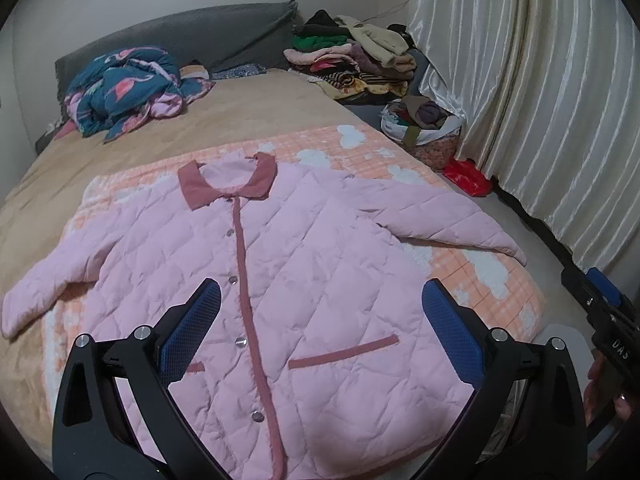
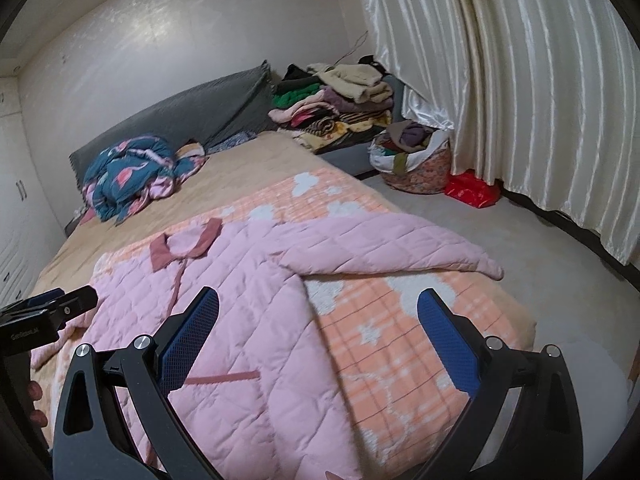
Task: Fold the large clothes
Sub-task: 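Move the right tool over the jacket sleeve beside the collar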
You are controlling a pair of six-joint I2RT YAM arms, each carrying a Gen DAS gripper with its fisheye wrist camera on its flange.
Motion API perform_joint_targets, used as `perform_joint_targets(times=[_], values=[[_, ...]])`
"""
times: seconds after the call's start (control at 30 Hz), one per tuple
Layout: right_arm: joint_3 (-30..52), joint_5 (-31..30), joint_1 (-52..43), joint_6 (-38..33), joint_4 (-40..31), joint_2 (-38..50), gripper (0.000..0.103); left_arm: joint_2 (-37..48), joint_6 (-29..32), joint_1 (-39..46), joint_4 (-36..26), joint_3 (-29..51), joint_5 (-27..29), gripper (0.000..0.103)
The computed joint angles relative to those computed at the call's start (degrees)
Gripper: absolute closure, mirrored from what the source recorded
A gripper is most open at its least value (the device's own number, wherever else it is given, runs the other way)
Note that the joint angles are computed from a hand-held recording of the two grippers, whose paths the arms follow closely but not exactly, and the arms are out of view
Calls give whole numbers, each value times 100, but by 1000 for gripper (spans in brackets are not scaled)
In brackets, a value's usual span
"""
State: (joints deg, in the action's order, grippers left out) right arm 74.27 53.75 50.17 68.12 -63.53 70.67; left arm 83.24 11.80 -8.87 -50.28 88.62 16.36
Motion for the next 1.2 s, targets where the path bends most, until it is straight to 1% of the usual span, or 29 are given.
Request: perform_joint_targets(times=[0.13,0.3,0.47,0.63,0.7,0.77,0.8,0.9,1.1,1.2], values=[[-269,-115,-305,-115,130,-436,4,159,-138,-342,-47,274,-222,9],[-529,-221,-770,-115,95,-870,4,417,-285,-677,-37,576,-419,9],[-944,-687,-1585,-464,437,-1329,4,646,-346,-908,52,753,-586,9],[-1350,-1481,-2663,-1077,1081,-1580,4,1113,-496,-999,73,1153,-638,9],[-1456,-1743,-3069,-1294,1314,-1573,4,1287,-541,-1024,117,1267,-696,9],[-1622,-2180,-3583,-1570,1695,-1542,4,1452,-543,-1038,118,1391,-721,9],[-1708,-2492,-3906,-1699,1903,-1492,4,1573,-563,-1059,135,1474,-782,9],[-1895,-3179,-4602,-1927,2432,-1252,4,1935,-610,-1076,156,1712,-862,9],[-2014,-3981,-5570,-2037,3051,-407,4,2505,-655,-944,279,1931,-853,9],[-2112,-4457,-5997,-1969,3548,66,4,2744,-655,-824,353,1951,-891,9]])
